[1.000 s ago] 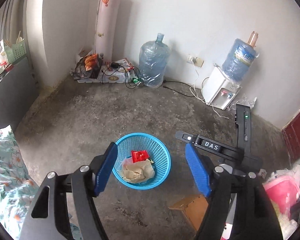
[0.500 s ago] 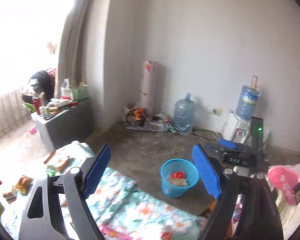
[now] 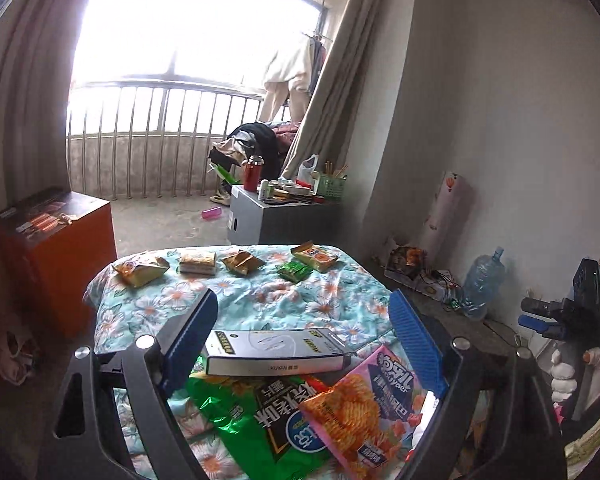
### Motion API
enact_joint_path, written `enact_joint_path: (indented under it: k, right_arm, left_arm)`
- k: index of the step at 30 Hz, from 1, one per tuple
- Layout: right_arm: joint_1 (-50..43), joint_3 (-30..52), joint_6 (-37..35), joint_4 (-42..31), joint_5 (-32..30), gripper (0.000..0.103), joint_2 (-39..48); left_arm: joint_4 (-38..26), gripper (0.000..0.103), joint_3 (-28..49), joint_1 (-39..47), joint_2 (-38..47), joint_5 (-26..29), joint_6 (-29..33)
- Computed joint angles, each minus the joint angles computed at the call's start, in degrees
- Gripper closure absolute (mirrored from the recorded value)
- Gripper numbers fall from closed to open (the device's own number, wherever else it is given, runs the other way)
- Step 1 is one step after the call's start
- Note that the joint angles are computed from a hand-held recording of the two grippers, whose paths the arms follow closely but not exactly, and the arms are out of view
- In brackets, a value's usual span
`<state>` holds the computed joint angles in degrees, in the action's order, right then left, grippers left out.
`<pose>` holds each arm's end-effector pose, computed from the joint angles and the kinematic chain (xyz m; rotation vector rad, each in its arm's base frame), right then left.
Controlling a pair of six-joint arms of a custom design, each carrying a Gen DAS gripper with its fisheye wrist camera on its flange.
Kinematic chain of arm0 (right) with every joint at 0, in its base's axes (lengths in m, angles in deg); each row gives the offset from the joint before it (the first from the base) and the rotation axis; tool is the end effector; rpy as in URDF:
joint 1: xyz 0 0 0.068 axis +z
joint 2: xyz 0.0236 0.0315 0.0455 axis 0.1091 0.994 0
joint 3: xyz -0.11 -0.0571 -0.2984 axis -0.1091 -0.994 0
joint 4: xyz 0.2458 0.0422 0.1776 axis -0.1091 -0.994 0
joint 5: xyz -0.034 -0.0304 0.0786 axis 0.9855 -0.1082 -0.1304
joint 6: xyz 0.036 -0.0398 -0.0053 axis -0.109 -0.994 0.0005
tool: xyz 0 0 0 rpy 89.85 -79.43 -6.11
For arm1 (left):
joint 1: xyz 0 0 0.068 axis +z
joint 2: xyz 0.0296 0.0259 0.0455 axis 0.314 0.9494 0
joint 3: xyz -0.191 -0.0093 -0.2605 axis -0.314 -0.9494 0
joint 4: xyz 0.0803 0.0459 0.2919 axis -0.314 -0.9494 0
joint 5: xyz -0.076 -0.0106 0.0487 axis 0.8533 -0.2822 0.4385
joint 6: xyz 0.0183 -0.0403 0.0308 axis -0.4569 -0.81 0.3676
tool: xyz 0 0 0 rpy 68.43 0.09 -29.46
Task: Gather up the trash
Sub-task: 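Move both tools back to the bed toward the AD bottle and charger box, then grasp the white AD drink bottle with the right tool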
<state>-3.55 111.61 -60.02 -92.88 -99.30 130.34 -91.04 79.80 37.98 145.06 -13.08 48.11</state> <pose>0.2362 -0.0351 0.4234 0.5626 2.0133 0.3508 0.3682 0.1015 0.4335 0.4570 1.9729 -0.6120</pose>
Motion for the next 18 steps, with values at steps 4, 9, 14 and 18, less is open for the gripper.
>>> enact_joint_path:
  k: [4, 9, 14, 18]
  right_arm:
    - [6.99, -1.67, 6.41, -2.35, 2.94, 0.008, -1.9]
    - [13.53, -4.84, 12.65, -4.84, 6.46, 0.008, -4.0]
    - [15.07, -7.25, 16.85, -6.15, 6.59, 0.008, -5.4]
    - [14.22, -9.79, 20.39, -5.08, 3.87, 0.009, -4.73]
  left_arm:
    - [-0.94, 0.018, -1.77, 3.38, 1.21, 2.05, -0.28]
    - [-1.57, 0.018, -3.74, 3.83, 1.13, 1.97, 1.31]
    - [-3.55, 0.018, -4.14, 3.07, 1.67, 3.07, 3.15]
    - [-1.53, 0.018, -6.33, 1.27, -0.2, 1.69, 2.54]
